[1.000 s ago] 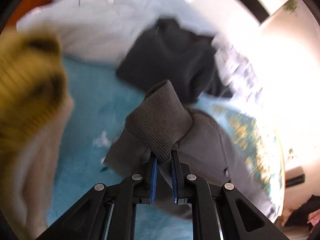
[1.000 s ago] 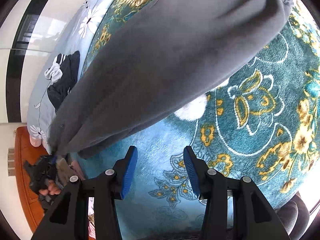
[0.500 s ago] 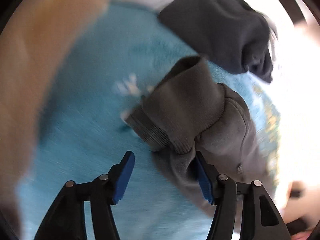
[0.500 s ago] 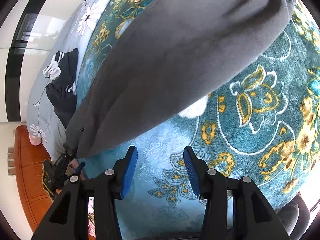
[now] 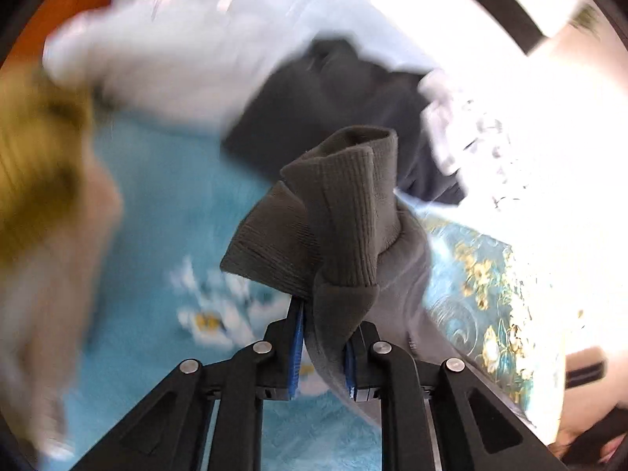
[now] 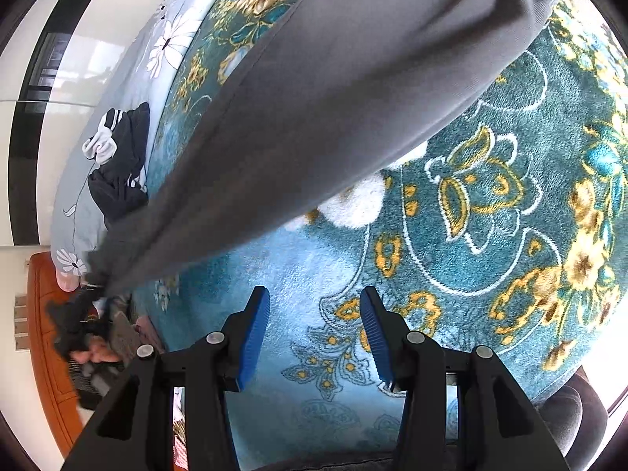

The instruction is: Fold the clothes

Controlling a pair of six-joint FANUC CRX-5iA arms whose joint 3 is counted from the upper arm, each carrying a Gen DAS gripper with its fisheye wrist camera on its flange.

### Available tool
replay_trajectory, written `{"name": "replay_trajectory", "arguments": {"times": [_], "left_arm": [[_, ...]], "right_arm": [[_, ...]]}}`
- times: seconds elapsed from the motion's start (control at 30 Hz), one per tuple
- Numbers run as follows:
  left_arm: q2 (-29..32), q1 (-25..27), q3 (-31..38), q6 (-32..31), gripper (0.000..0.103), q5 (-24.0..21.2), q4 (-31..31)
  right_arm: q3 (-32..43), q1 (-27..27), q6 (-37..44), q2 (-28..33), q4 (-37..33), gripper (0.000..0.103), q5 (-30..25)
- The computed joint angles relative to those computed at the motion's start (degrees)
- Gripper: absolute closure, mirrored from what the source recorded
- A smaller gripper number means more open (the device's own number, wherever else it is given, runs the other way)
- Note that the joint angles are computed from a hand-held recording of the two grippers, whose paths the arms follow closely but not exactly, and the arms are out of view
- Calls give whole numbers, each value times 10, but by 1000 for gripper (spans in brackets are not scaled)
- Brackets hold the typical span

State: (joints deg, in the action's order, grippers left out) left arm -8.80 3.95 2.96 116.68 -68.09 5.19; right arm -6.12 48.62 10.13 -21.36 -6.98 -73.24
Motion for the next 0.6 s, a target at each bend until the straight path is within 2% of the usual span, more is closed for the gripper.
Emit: {"name": "replay_trajectory", "arguments": {"times": [0.1, 0.2, 0.27, 0.4, 0.6], "left_arm": [[25, -42, 83, -4, 85, -64, -119], [37, -79, 119, -34, 85, -94, -172], [44, -126, 143, -50, 85, -96, -217], [93, -257, 203, -107, 84, -86, -287], [169, -410, 251, -195, 83, -87, -348]], "right_arm": [[-11, 9, -16, -11, 11, 54, 12], [-14, 12, -19, -13, 11, 54, 18], [-10, 9, -13, -9, 6, 54, 19], [-10, 12, -12, -9, 10, 54, 28], [-44, 33, -71, -45, 42, 54, 24]]}}
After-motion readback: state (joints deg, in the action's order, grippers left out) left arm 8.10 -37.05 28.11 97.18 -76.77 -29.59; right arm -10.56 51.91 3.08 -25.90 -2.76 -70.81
